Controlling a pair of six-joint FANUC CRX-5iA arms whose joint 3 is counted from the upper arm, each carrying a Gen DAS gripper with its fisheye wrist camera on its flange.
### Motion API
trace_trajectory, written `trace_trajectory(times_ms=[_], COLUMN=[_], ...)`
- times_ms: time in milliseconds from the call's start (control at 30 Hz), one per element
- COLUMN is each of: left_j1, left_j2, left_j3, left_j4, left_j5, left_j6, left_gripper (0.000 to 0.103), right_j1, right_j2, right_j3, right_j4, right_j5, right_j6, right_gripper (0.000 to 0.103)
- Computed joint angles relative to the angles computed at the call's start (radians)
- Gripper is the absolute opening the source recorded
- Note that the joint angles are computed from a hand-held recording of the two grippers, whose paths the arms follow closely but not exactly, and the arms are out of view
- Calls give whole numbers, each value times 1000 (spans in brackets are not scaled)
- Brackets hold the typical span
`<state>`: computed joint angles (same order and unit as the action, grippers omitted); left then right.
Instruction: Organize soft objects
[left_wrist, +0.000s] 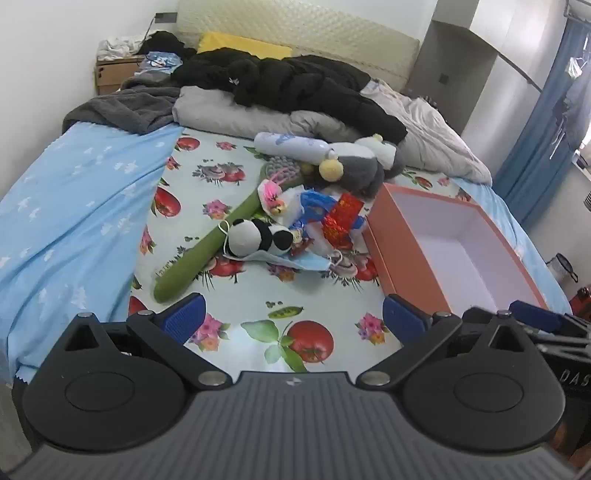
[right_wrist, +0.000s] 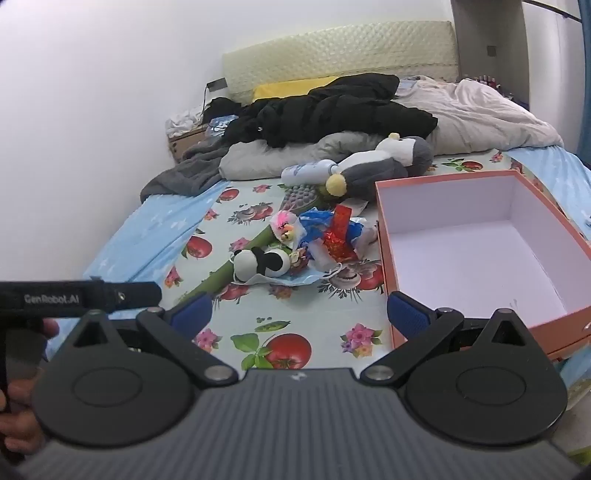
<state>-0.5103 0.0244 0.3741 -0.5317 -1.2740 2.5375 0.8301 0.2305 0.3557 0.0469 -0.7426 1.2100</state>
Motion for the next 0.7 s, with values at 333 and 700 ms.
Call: trace_trajectory(times_ms=[333,700], left_j1=[33,16], left_j2=[-19,-28], left_j3=[-35,-41], left_j4=[74,30], left_j5=[42,16], left_j6=[-36,3], left_gripper=[103,103], right_j1=[17,22], right_j2=[-50,-9], right_j3=[-106,-49], right_j4=[100,82], right_j5=[74,19], right_j6=[-82,-44], right_gripper=[103,103])
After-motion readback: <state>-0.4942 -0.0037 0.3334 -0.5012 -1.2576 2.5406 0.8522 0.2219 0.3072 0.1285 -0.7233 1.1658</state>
